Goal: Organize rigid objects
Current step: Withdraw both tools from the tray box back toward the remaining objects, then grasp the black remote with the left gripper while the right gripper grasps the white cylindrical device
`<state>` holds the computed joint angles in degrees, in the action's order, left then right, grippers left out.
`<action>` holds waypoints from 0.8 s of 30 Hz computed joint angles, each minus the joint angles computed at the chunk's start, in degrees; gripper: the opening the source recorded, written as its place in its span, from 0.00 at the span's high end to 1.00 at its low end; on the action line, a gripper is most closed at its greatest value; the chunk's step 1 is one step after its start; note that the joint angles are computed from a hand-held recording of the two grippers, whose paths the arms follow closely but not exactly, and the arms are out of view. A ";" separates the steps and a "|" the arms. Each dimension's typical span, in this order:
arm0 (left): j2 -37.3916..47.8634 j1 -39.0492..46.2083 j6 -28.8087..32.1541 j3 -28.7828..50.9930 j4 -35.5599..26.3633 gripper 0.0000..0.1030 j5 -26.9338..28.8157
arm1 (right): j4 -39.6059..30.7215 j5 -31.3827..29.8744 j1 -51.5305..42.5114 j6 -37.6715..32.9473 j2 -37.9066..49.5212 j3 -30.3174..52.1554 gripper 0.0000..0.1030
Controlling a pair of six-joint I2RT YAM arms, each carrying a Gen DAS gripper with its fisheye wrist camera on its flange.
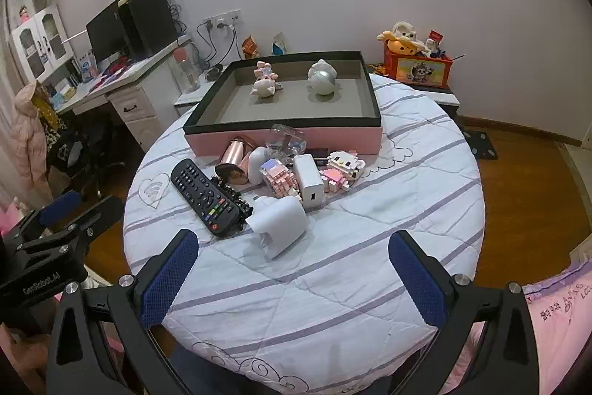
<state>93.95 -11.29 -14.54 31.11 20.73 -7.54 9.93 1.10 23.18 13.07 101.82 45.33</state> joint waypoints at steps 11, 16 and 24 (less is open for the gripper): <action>9.32 2.33 -0.07 4.80 0.30 0.00 1.63 | -0.71 -1.90 -0.28 -2.11 9.77 5.80 0.02; 16.27 2.56 -0.73 10.13 -0.88 0.00 3.21 | -2.06 -2.73 -0.39 -3.87 15.32 10.12 0.04; 22.74 3.22 -1.18 16.17 -3.26 0.00 4.04 | -5.08 -4.73 -1.59 -5.12 24.52 18.74 0.25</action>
<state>116.70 -8.07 -15.72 47.28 17.48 -3.50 4.85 -3.64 21.58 7.95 126.34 64.07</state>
